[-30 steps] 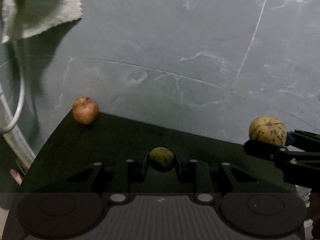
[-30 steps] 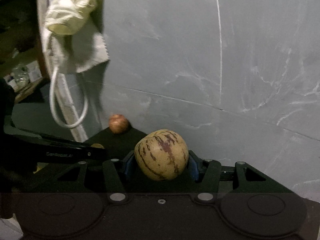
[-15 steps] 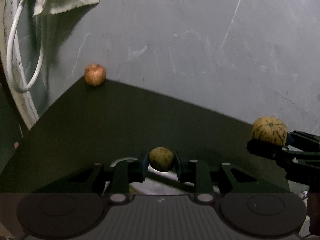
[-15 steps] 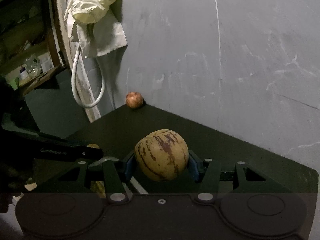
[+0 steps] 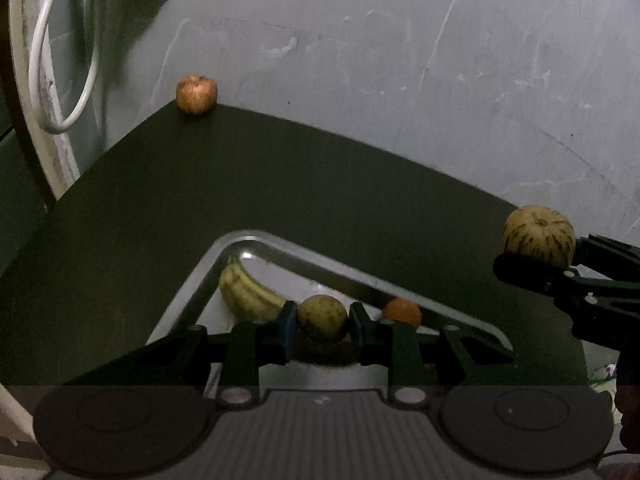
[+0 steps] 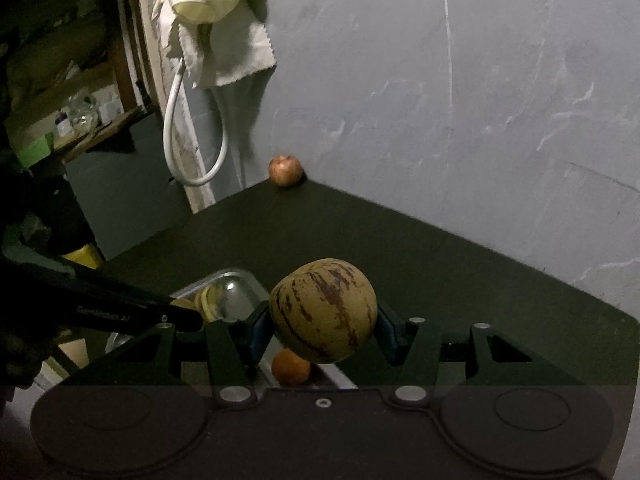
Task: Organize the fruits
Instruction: 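Carry the tan fruit and striped melon over the tray with both tools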
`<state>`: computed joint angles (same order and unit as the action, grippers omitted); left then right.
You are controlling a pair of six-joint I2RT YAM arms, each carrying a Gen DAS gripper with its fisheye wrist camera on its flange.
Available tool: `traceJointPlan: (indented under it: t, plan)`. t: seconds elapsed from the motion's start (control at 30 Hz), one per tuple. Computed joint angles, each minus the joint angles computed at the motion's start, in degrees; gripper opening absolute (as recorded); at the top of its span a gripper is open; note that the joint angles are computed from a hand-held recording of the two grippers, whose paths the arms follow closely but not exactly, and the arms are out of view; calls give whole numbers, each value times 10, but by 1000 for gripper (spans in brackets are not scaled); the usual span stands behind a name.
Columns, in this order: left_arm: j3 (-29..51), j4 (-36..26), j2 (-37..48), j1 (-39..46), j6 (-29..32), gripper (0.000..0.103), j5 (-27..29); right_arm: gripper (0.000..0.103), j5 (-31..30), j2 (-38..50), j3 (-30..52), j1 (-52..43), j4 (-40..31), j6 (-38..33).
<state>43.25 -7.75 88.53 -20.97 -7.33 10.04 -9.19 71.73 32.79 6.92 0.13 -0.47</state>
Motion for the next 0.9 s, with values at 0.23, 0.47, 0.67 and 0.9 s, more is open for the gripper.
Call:
traceJointPlan:
  t: [0.23,0.47,0.67,0.9]
  plan:
    - [-9,-22,-1,-12,-2,30,-23,55,-24,5,-20,15,-12,-7]
    - [-9,-36,16,-10,0,30,-42,55,-49,3,-47,32,-20,-8]
    - [-1,-44,26,-8,13,30,-46,55,-45,-4,-61,47,-8,3]
    - [13,-45,47,-3,24,30,-49,55,-27,-2,-59,77,-9,5]
